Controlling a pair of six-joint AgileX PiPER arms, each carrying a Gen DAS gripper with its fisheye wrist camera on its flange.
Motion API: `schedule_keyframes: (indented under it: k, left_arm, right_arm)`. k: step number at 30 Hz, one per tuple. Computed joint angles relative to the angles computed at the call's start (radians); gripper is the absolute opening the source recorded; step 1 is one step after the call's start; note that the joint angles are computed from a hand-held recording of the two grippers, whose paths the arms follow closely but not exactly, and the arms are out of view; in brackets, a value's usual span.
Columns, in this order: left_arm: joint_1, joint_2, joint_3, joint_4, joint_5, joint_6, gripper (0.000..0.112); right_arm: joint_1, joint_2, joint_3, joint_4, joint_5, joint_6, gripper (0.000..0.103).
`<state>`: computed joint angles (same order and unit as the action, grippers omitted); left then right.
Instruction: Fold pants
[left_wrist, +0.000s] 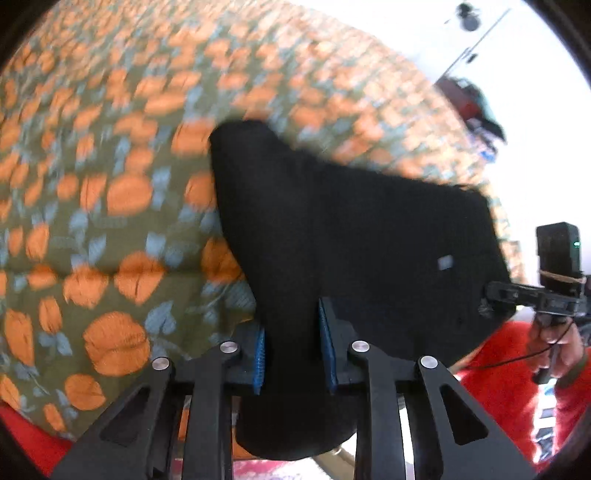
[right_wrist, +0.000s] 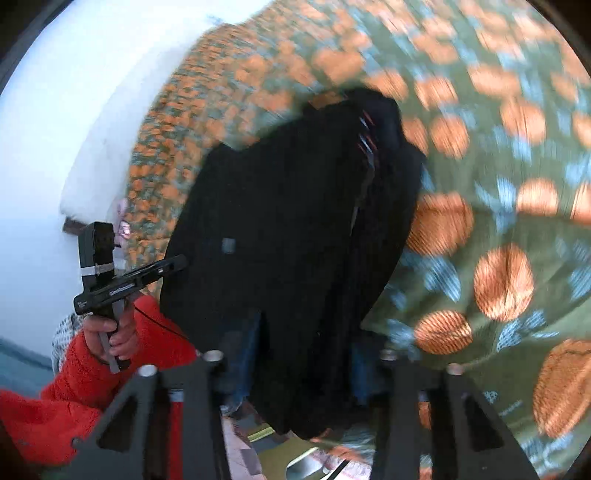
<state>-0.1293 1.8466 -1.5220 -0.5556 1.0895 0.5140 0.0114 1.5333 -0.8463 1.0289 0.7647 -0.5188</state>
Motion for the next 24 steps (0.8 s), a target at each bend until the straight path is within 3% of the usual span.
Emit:
schedule_keyframes:
  k: [5,9,11,14,16,18,19,21,23,24]
  left_arm:
    - [-0.011,0.063,-0.276,-0.018,0.029,-0.046,0.021]
    - [-0.064,0.183,-0.467,0.1,-0.049,-0.116,0.021]
    - [-0.116,0.273,-0.516,0.231,-0.1,-0.178,0.027]
    - [-0.182,0.329,-0.453,0.464,-0.185,-0.298,0.028]
    - [-0.189,0.289,-0.349,0.538,-0.228,-0.325,0.03]
    - [-0.181,0.182,-0.184,0.538,-0.32,-0.301,0.052]
    - [-0.175,0.112,-0.092,0.549,-0.369,-0.288,0.072]
    - [-0.16,-0.017,0.044,0.539,-0.432,-0.24,0.078]
    - [-0.151,-0.1,0.11,0.523,-0.454,-0.22,0.088]
    - [-0.148,-0.169,0.153,0.527,-0.457,-0.23,0.093]
  right_arm:
    - [0.028,0.01,-0.249,-0.13,0.025,0.102,0.033]
    - [0.015,0.154,-0.474,-0.25,0.007,0.157,0.033]
    - [0.03,0.224,-0.535,-0.336,-0.039,0.23,0.034]
    - [0.017,0.358,-0.612,-0.528,-0.02,0.44,0.038]
    - [-0.004,0.402,-0.6,-0.62,0.009,0.56,0.046]
    - [-0.029,0.341,-0.499,-0.574,-0.056,0.55,0.047]
    - [-0.03,0.276,-0.434,-0.58,-0.094,0.547,0.05]
    - [-0.001,0.157,-0.366,-0.713,-0.103,0.607,0.051]
    - [0.042,0.057,-0.325,-0.848,-0.086,0.69,0.071]
    - [0.081,-0.016,-0.297,-0.948,-0.07,0.775,0.094]
